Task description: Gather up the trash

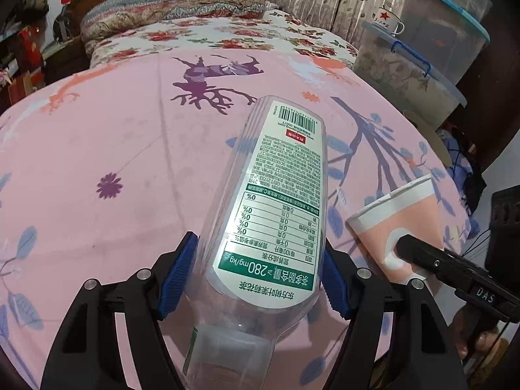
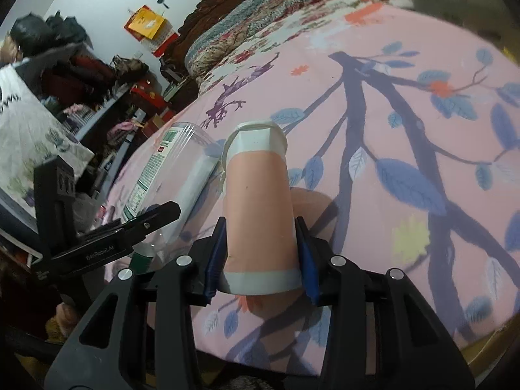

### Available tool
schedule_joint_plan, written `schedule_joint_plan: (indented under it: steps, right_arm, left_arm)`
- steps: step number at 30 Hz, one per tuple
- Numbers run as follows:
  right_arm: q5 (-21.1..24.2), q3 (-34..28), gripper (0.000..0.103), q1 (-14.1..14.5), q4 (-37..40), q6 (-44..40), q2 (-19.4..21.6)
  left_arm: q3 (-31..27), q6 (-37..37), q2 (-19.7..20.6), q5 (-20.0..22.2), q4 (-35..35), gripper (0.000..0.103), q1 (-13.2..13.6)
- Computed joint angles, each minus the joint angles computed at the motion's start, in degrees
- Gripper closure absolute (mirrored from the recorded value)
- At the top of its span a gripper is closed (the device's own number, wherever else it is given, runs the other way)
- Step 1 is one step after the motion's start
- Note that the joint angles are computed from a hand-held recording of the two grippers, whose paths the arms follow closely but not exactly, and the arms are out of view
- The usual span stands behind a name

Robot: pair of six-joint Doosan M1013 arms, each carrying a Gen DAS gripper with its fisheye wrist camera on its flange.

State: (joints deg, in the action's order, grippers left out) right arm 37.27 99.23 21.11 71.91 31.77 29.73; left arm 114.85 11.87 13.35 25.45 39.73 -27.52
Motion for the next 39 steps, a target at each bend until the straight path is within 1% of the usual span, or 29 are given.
schedule_joint_plan:
  steps: [2, 5, 7, 8, 12, 24, 29, 34, 39]
  right_arm:
    - [-1.96, 1.04, 0.058, 0.44, 0.26, -1.22, -0.79]
    - [-2.77, 1.84, 0.054, 0.62, 0.4, -2.0, -1.35]
    - [-3.25, 2.56, 0.046, 0.63, 1.37, -3.09, -1.84]
    - [-3.59, 2.86, 0.045, 0.67, 1.9, -3.71, -2.05]
    - [-4.03, 3.61, 0.045, 0.46, 3.13, -5.69, -2.71]
    - [-3.69, 4.18, 0.042, 0.24, 3.64, -6.02, -3.03]
    - [-3.8, 4.19, 0.041, 0.3, 3.83, -5.89, -3.08]
    - [-4.66, 4.77, 0.037, 0.47, 4.69, -6.67, -3.51]
    - [-5.33, 5.15, 0.037, 0.45, 5.52, -7.13, -3.77]
  left_arm:
    - [0.45, -1.8, -0.29, 0.52, 1.66, 0.036, -0.52]
    - [0.98, -3.58, -0.68, 1.3, 2.96, 0.036, -1.06]
    - [1.21, -4.08, -0.89, 1.64, 3.14, 0.036, -1.24]
    - [1.37, -4.43, -1.05, 1.89, 3.17, 0.036, -1.36]
    - [1.74, -5.44, -1.4, 2.67, 3.24, 0.035, -1.57]
    - [1.54, -6.37, -1.52, 5.1, 3.43, 0.035, -2.23]
    - [1.65, -9.71, -1.88, 6.99, 7.06, 0.034, -3.12]
    - [1.81, -10.13, -2.04, 7.48, 7.69, 0.033, -3.36]
    - [1.87, -11.44, -2.08, 8.68, 9.19, 0.03, -3.76]
